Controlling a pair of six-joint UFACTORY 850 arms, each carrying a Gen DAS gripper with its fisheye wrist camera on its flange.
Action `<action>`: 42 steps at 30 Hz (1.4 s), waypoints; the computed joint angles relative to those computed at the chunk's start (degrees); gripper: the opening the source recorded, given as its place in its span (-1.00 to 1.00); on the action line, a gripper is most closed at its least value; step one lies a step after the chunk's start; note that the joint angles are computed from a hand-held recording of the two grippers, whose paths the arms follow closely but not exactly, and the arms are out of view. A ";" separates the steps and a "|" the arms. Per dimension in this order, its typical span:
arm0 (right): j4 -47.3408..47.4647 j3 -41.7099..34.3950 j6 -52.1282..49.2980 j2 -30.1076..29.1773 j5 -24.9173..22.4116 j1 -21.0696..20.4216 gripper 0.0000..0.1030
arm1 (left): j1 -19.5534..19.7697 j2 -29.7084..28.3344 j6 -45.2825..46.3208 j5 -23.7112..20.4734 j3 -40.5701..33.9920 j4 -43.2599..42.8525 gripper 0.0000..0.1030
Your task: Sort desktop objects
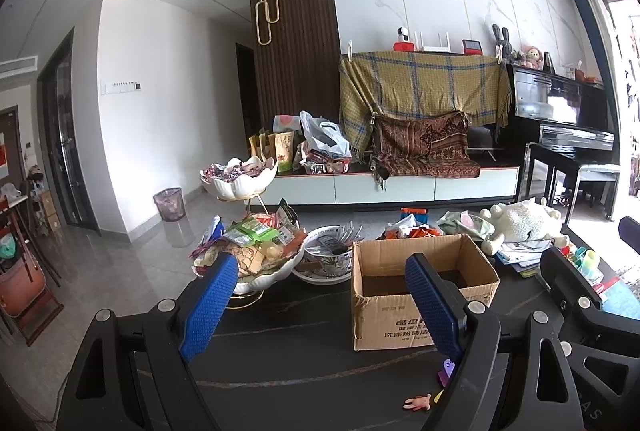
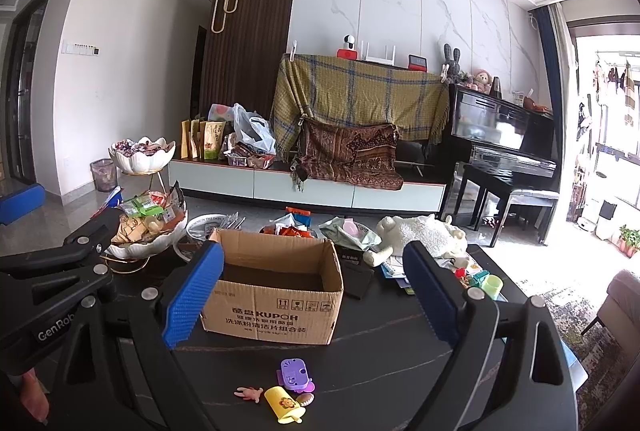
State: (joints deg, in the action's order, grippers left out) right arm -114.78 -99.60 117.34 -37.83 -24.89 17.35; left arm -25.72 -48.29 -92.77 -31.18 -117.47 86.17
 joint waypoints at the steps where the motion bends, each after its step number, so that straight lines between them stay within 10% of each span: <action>1: 0.20 -0.03 -0.03 -0.03 0.11 -0.03 0.76 | 0.04 -0.03 0.04 0.07 -0.03 -0.14 0.61; 35: 4.22 -1.93 -1.89 -1.56 1.09 -0.64 0.94 | 0.34 1.58 -9.46 0.56 4.30 4.00 0.61; 42: 0.65 -0.99 2.34 -1.09 1.63 -0.76 0.97 | -0.39 0.16 3.43 2.39 2.62 -0.58 0.83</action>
